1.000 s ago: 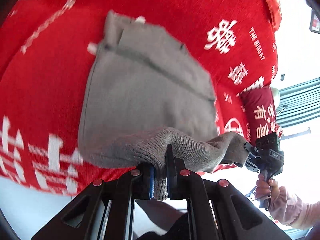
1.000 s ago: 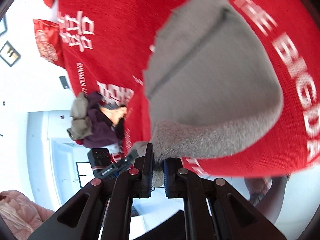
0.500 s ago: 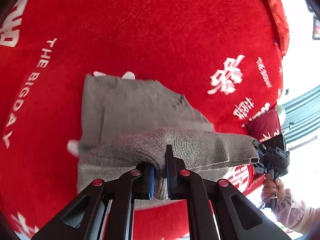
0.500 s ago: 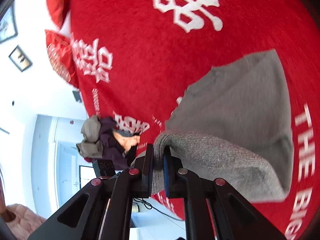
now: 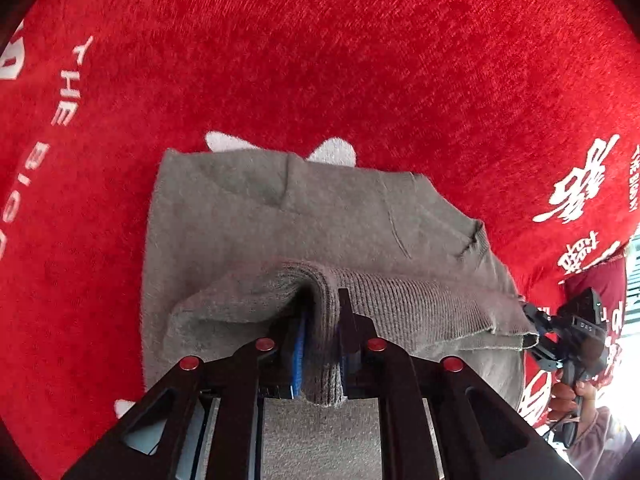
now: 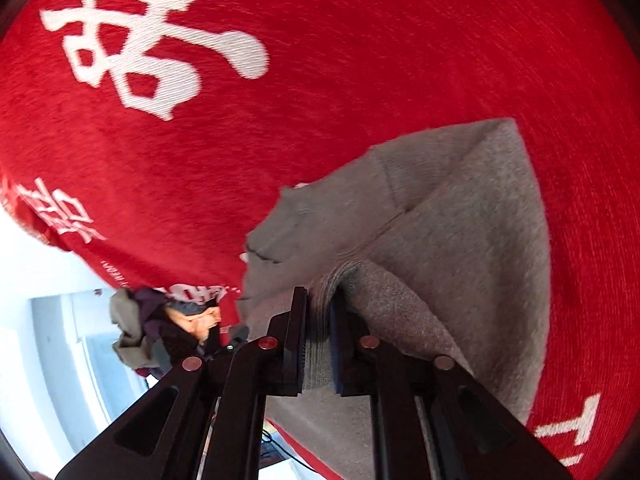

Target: Fold small clothes

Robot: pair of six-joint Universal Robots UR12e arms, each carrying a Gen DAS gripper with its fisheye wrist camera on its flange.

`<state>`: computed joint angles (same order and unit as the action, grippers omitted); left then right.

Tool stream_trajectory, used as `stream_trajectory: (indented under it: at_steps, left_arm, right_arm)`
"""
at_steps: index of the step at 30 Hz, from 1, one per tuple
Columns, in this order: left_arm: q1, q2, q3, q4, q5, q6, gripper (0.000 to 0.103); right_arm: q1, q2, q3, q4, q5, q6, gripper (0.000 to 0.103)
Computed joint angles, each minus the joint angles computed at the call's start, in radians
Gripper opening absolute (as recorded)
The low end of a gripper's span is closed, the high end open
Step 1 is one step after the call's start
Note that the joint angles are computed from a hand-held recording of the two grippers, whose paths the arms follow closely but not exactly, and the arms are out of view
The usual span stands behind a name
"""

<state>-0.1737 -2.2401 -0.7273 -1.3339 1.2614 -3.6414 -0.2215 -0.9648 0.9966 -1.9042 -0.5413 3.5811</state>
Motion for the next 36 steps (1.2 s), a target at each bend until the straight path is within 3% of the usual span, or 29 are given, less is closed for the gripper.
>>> stream_trajectory:
  at_steps: [1, 2, 4, 5, 9, 11, 12, 16, 18, 23, 27, 30, 33, 36]
  left_arm:
    - [-0.006, -0.010, 0.035, -0.037, 0.040, 0.023, 0.024]
    - [-0.011, -0.016, 0.058, -0.061, 0.070, 0.038, 0.047]
    - [-0.021, -0.014, 0.078, -0.073, 0.130, 0.057, 0.077]
    - [-0.027, -0.010, 0.084, -0.074, 0.166, 0.069, 0.080]
    - [-0.039, -0.017, 0.134, -0.148, 0.230, 0.094, 0.080]
    - [-0.045, -0.011, 0.131, -0.152, 0.236, 0.110, 0.080]
    - [-0.049, -0.007, 0.125, -0.151, 0.236, 0.118, 0.080]
    - [-0.061, -0.026, 0.136, -0.203, 0.186, 0.180, 0.080]
    - [-0.067, -0.046, 0.151, -0.216, 0.177, 0.193, 0.080]
    - [-0.073, -0.117, 0.241, -0.226, 0.239, 0.171, 0.080]
    - [-0.058, -0.190, 0.357, -0.245, 0.296, 0.092, 0.080]
    - [-0.051, -0.272, 0.518, -0.350, 0.387, 0.028, 0.080]
    - [-0.038, -0.253, 0.495, -0.345, 0.390, -0.019, 0.079]
    - [-0.038, -0.192, 0.403, -0.309, 0.394, 0.024, 0.080]
  right_arm:
    - [0.002, 0.003, -0.021, 0.036, -0.020, -0.034, 0.017]
    - [0.003, 0.003, -0.036, 0.060, -0.035, -0.062, 0.020]
    - [0.006, 0.001, -0.077, 0.116, -0.079, -0.142, 0.044]
    - [0.006, 0.000, -0.087, 0.130, -0.094, -0.165, 0.050]
    - [0.015, -0.015, -0.129, 0.222, -0.156, -0.311, 0.052]
    - [0.025, -0.020, -0.147, 0.279, -0.180, -0.392, 0.044]
    - [0.032, -0.017, -0.162, 0.314, -0.196, -0.435, 0.039]
    - [0.066, 0.035, -0.256, 0.446, -0.250, -0.561, 0.038]
    - [0.080, 0.071, -0.310, 0.481, -0.276, -0.579, 0.038]
    - [0.100, 0.150, -0.428, 0.465, -0.397, -0.564, 0.038]
    - [0.087, 0.169, -0.448, 0.377, -0.470, -0.469, 0.038]
    - [0.071, 0.177, -0.464, 0.352, -0.520, -0.413, 0.038]
    - [0.055, 0.162, -0.444, 0.337, -0.541, -0.398, 0.041]
    - [0.038, 0.118, -0.380, 0.322, -0.518, -0.407, 0.049]
